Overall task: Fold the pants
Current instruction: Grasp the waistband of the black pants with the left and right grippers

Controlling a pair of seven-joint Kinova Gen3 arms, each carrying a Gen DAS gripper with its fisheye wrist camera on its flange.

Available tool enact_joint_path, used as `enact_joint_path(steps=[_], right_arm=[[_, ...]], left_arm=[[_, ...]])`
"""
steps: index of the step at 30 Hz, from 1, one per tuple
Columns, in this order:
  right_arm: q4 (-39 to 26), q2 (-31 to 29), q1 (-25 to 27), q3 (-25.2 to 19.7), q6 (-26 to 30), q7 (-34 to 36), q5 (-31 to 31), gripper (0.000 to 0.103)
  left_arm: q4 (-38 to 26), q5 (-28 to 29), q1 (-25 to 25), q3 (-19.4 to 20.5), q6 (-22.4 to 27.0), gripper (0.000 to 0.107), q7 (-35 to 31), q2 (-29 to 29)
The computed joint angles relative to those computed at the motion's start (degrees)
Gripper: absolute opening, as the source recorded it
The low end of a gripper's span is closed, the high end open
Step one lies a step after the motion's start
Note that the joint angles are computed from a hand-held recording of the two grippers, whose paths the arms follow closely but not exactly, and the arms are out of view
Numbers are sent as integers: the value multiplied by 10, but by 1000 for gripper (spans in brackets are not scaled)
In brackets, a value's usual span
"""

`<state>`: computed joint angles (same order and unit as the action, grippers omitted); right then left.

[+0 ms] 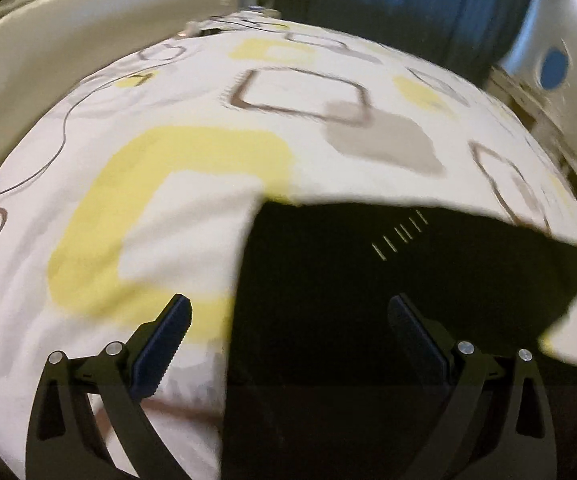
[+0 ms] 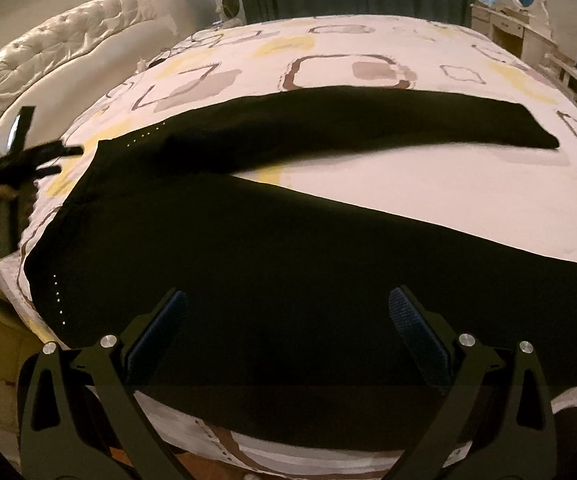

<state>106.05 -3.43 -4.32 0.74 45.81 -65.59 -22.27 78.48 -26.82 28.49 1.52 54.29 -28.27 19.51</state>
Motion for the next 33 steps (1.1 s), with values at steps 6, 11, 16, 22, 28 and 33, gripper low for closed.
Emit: enact_joint_path(steps=[6,11,16,22,28,33], right_arm=[[-21,46,10,-2,22,-18,-5,101],[-29,69,23,-8,29,-28,-10,101],[-23,70,28,-14,16,-21,-16,101],[-22,71,34,-15,15,-10,-26,101],[-26,72,36,-14,23,-3,-29,101],[-30,75,40,-13,29,-3,-38,101]], left_arm=[[-44,40,-37,-35,-6,98,-97,53],[0,94,-111,12,-112,98,-179,38],[34,190,-156,27,-154,98,-266,35],[-19,156,-99,-17,-87,98,-286,63],[-17,148,-102,-8,-120,94,-276,55],[-26,158,-112,-7,-100,43,-287,65]])
